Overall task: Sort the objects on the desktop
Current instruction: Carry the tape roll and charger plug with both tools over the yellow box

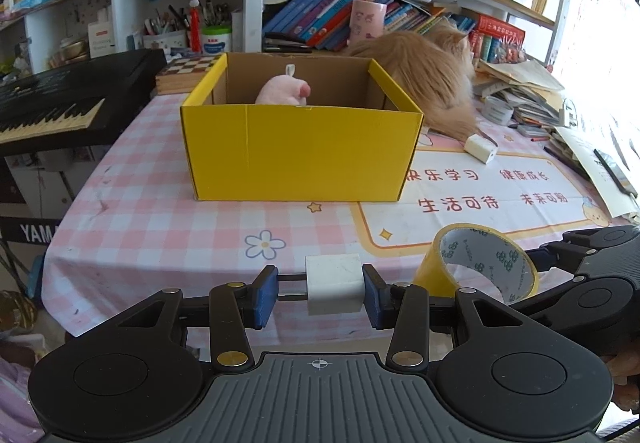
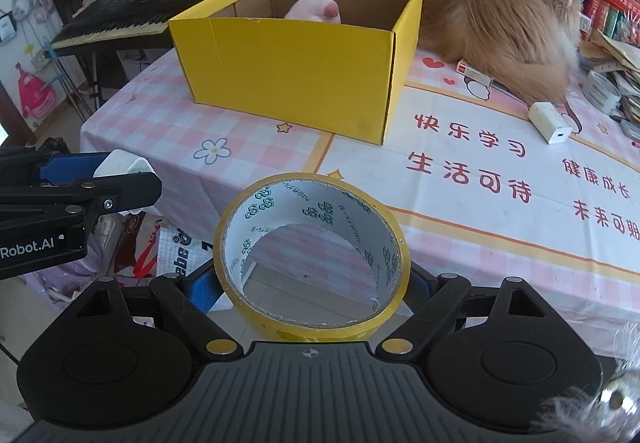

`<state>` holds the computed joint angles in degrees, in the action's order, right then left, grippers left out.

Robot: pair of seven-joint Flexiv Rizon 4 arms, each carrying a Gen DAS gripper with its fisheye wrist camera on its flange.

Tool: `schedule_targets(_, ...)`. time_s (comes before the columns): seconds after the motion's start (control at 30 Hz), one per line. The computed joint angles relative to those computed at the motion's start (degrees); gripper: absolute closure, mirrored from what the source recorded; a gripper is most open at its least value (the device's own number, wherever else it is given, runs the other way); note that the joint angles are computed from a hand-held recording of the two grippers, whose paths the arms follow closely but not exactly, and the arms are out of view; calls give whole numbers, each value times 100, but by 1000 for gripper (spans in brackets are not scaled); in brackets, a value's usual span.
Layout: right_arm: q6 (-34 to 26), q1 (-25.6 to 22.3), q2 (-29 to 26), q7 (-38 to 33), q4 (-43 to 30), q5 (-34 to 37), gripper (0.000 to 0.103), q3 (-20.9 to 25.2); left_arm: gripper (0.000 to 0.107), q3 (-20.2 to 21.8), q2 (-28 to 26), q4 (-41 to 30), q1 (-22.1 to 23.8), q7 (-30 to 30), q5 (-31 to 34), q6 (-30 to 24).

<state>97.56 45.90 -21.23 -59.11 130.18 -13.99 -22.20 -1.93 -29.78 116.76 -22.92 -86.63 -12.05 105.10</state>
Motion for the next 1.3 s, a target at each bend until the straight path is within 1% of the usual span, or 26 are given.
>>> schedule_targets(0.1,50,140,-1,-4,27,25,16,-143,64,-17,0,1,19,4,27,59)
schedule_targets(0.27,69,160,-12,-68,2,113,16,-128,64,27,33,57,-5,21,17,115)
schedule_targets(0.47,53,-127,-17,-253,-92,50,16,238,64,200,80,101,-160,14,-123,105)
schedule_targets(0.6,75,-211,-4,-355,-125,7,16,321,64,249,86,61,-224,20,-178,105)
schedule_targets(0.77,150,-432,-6,-520,-190,13,16,508,64,264,37,-91,-240,43,-226,161)
schedule_targets(0.9,176,-891,-43,-627,-375,54,16,936,64,319,-69,-334,-285,91,-302,209)
schedule_targets(1.07,315,-1242,-140,-856,-703,65,16,1156,64,538,-262,-752,-465,169,-544,235)
schedule_targets(1.3,490,-2170,-448,-1287,-1553,-39,16,1884,64,922,-682,-1548,-727,397,-932,278)
